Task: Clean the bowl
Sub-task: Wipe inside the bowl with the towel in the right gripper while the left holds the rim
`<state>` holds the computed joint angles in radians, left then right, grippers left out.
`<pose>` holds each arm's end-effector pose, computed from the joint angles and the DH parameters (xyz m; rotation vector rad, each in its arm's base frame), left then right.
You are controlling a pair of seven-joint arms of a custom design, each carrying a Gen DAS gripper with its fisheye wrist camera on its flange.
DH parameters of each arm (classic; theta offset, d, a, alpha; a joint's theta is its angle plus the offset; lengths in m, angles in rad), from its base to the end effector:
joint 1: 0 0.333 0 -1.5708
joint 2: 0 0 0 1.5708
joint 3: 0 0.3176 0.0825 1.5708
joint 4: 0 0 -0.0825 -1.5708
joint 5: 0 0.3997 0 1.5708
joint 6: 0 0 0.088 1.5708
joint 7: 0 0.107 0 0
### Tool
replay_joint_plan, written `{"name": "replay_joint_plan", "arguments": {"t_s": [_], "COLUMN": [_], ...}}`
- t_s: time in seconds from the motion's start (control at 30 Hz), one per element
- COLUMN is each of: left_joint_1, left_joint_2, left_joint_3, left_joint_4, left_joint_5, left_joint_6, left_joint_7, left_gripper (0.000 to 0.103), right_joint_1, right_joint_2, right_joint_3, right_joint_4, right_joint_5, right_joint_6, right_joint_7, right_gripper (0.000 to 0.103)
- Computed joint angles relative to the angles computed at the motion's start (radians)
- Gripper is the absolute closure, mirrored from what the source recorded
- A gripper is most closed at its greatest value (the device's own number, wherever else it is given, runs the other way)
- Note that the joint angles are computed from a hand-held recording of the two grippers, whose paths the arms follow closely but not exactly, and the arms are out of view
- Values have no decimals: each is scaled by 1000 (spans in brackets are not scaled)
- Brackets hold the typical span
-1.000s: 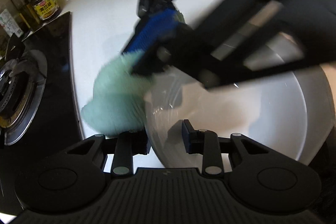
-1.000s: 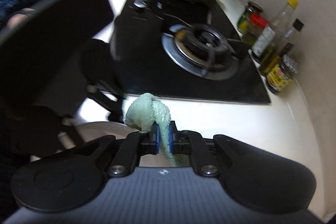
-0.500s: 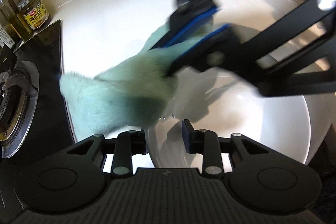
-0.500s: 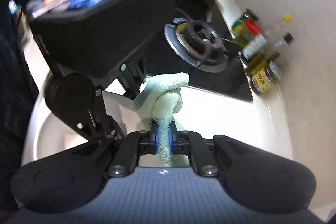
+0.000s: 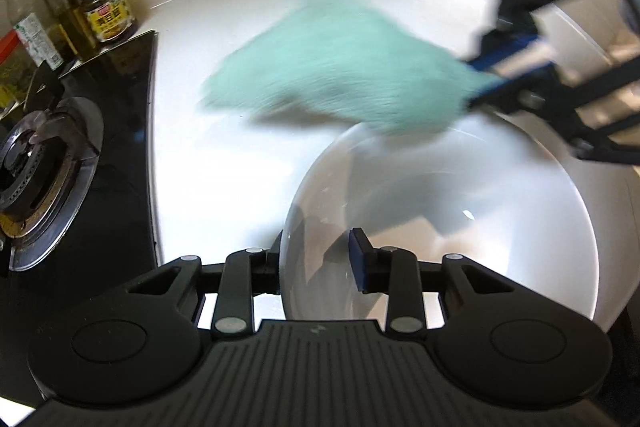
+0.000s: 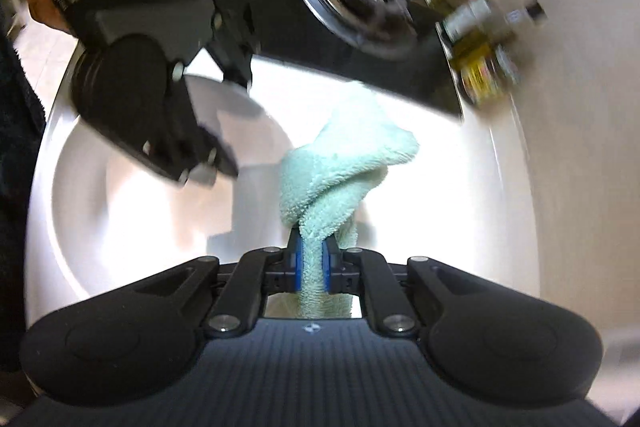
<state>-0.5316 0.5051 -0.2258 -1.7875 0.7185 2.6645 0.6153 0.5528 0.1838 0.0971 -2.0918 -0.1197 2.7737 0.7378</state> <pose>0.5045 -0.4813 0.3055 -1.6072 2.2532 -0.5784 0.4958 0.3810 0.3825 -2.8023 -0.0094 -0.5976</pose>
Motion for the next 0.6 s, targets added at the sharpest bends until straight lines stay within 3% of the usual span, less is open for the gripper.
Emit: {"name": "replay_joint_plan", "arguments": {"t_s": [0.17, 0.33, 0.4, 0.5, 0.6], "left_joint_1": [-17, -31, -30, 7, 9], "left_joint_2": [17, 22, 29, 32, 43], "left_joint_3": [17, 26, 21, -22, -32], "left_joint_4": [3, 10, 20, 37, 85], "left_joint_5": [21, 36, 35, -28, -37], "left_joint_6": [13, -1, -15, -58, -110], "left_joint_7": [-55, -107, -104, 6, 125], "left_gripper": [63, 61, 62, 72, 73], "right_joint_1": [19, -26, -33, -23, -9], "right_joint_2": [-91, -199, -245, -298, -349], "right_joint_3": [-15, 49, 65, 65, 54], "right_joint_4": [-71, -182, -237, -295, -340], "right_joint_5": [-81, 36, 152, 387, 593], "right_joint_6": [-98, -125, -107, -80, -44], "right_joint_7": [247, 317, 270, 110, -46], "right_gripper": [95, 95, 95, 95, 95]}}
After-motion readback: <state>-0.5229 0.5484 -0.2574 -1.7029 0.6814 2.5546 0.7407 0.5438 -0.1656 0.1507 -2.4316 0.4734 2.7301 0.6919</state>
